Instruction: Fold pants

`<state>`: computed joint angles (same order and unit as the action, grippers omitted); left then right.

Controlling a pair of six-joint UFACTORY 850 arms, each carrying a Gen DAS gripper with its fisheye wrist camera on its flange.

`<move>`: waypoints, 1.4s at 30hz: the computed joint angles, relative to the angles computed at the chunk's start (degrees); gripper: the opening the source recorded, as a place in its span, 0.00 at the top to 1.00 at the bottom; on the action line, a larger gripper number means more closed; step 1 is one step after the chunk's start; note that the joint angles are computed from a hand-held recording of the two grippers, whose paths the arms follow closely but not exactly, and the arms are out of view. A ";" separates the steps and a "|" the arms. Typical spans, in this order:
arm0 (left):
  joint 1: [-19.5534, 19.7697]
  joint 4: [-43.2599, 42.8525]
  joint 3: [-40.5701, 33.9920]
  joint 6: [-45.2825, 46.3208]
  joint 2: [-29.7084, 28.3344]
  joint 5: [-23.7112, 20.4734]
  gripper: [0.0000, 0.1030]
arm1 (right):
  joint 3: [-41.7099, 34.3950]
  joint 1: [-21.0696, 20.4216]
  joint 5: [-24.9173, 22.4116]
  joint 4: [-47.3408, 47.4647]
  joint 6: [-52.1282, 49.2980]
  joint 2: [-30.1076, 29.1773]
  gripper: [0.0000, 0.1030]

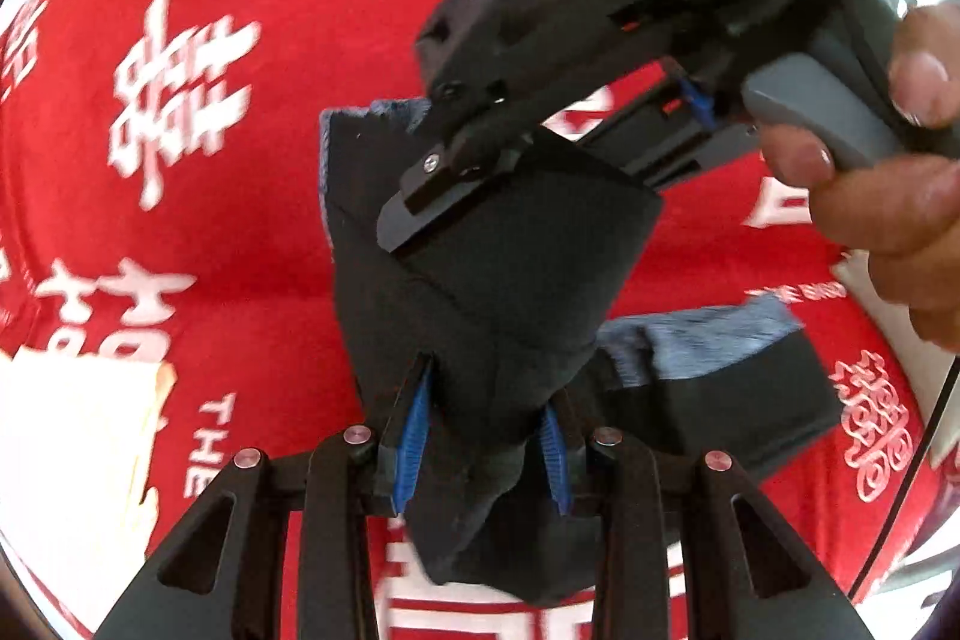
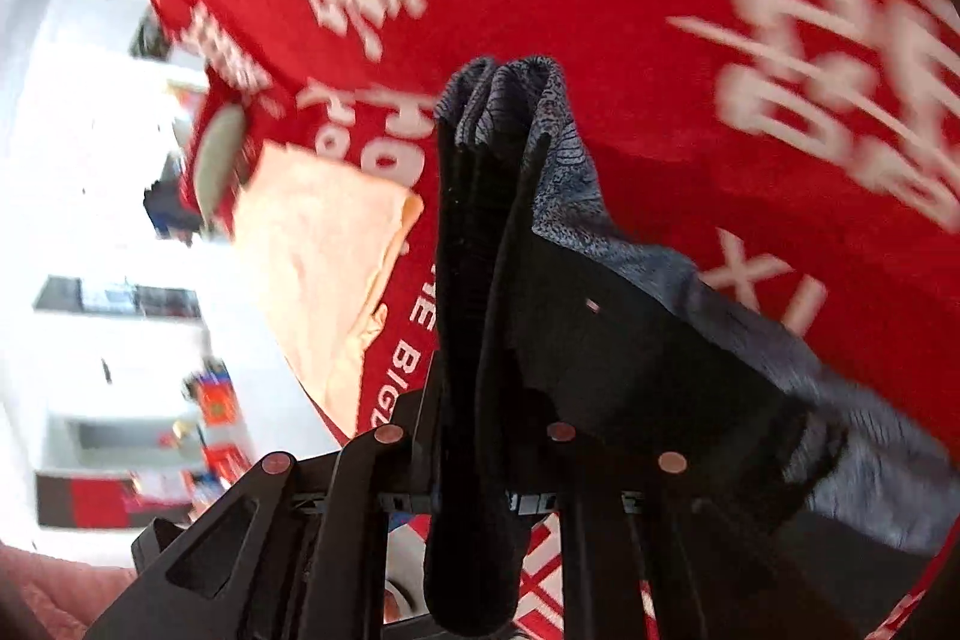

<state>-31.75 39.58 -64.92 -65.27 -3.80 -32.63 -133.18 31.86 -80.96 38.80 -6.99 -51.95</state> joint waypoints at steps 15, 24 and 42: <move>-10.70 -13.22 -18.22 18.70 -14.86 -2.26 0.66 | 40.20 -18.43 11.41 8.40 -8.71 26.39 0.85; -13.25 -20.36 -28.02 25.70 -24.66 -6.20 0.66 | 48.37 -25.02 14.49 5.70 -11.65 29.30 0.85; -13.36 -25.80 -27.29 28.37 -24.96 -11.43 0.34 | 58.16 -28.47 20.30 3.96 -13.18 32.20 0.79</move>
<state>-45.11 13.77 -92.21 -36.89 -28.75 -44.07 -75.02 3.39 -60.66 42.76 -20.16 -19.75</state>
